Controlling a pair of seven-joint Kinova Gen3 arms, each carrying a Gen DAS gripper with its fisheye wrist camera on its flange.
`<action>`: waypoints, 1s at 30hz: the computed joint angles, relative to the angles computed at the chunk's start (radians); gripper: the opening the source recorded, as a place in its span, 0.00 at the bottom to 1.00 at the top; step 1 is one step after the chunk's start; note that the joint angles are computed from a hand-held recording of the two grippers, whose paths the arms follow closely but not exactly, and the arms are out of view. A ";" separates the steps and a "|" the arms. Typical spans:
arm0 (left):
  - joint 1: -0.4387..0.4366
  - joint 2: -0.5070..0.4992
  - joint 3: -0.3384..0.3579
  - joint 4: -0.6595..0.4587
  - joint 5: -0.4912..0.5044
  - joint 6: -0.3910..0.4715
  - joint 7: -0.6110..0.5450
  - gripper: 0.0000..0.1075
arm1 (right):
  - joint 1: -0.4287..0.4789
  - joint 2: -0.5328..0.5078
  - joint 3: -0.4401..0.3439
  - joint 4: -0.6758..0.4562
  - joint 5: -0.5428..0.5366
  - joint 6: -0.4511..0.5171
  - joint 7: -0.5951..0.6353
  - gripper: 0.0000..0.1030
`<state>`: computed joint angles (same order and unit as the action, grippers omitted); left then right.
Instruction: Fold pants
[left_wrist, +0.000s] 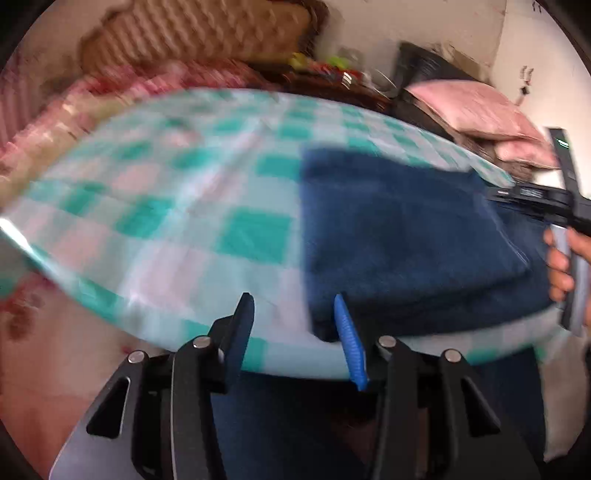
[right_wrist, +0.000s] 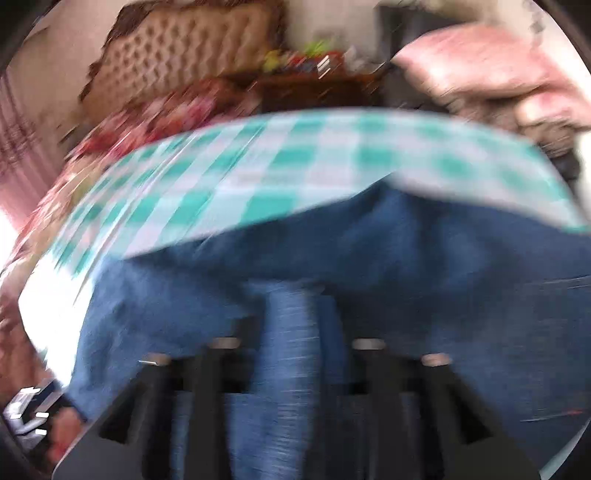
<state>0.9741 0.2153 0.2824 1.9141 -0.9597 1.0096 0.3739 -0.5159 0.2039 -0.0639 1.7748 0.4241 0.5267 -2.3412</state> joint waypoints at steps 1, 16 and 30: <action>0.036 0.004 -0.019 -0.003 -0.037 0.040 0.025 0.48 | -0.031 -0.029 0.046 0.014 0.041 0.001 -0.030 0.66; -0.452 0.328 0.303 -0.464 -0.046 -0.044 -0.473 0.25 | -0.101 0.133 0.009 -0.127 0.095 0.159 0.012 0.50; -0.002 0.242 -0.162 -0.375 0.184 -0.085 -0.473 0.24 | -0.100 0.000 -0.026 -0.009 0.065 0.157 0.018 0.50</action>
